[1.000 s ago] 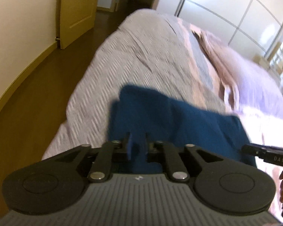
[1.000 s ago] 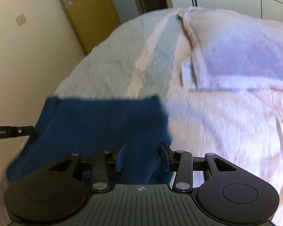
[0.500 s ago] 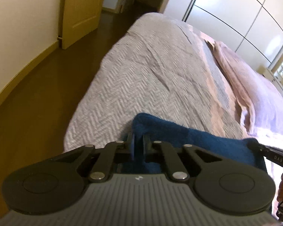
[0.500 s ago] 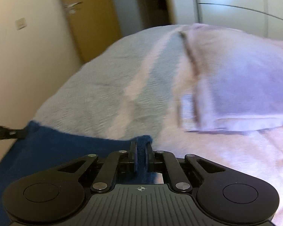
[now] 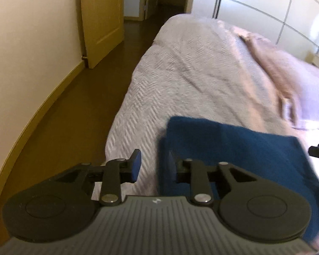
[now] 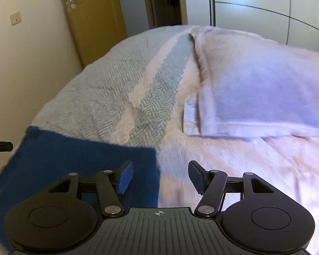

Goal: Fold clothes

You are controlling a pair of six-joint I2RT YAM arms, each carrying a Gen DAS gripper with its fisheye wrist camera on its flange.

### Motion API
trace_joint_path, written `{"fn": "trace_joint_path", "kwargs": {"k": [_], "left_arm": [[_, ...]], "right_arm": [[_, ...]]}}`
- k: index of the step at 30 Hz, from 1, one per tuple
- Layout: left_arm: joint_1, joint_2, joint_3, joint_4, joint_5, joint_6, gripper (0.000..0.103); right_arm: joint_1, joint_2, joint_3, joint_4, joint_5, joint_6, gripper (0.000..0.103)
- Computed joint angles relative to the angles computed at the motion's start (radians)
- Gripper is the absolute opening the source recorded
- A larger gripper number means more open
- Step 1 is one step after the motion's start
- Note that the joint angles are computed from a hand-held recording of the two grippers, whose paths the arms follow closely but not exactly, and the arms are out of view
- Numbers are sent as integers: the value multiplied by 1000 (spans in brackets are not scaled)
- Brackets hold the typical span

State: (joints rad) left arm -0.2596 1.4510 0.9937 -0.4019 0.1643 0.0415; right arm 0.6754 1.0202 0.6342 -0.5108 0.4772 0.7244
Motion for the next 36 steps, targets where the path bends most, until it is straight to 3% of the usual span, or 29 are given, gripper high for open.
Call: {"fn": "trace_joint_path", "kwargs": {"k": [2,5,7,8,9,13,18,20,23,27,28,29,30,36], "left_arm": [[-15,-133,-55,-86,38,-4,9],[-76,-310,-126,-201,78,-26,2],[-145,-397,-173,-234,83,-59,0],[-185,-418,-202,-217,62,-80,0],[-224,-421,-229,-190,28,-100,0],[-306,-359,-277,-83,-101,-136,0],[-346,-294,-270,-66,-221,-123,0],[-341,-284,-250,-89,-223,-146,0],[-376,-331,-173,-234,-276,-216,0],[-472,-368,-21,-492,-385,-364,10],[-509,-365,24,-570,-414,-413,15],[-552,-359,72,-651,-443,-471,25],[-604,-354,119,-734,-474,-538,27],[-863,-294,370,-1078,-565,-842,35]], "right_arm": [[167,-82,9,-117,89,126,61],[454,-55,75,-269,195,358,61],[598,4,105,-308,239,480,54],[641,42,119,-311,246,515,43],[662,87,123,-285,235,525,37],[621,222,104,-180,201,481,32],[553,263,133,-177,151,405,32],[554,280,148,-192,152,384,32],[530,210,137,-218,119,369,33],[582,78,199,-400,82,527,35],[601,63,219,-443,76,561,40],[645,63,256,-508,81,618,55],[691,67,295,-574,85,677,68],[916,115,492,-864,89,919,69]]}}
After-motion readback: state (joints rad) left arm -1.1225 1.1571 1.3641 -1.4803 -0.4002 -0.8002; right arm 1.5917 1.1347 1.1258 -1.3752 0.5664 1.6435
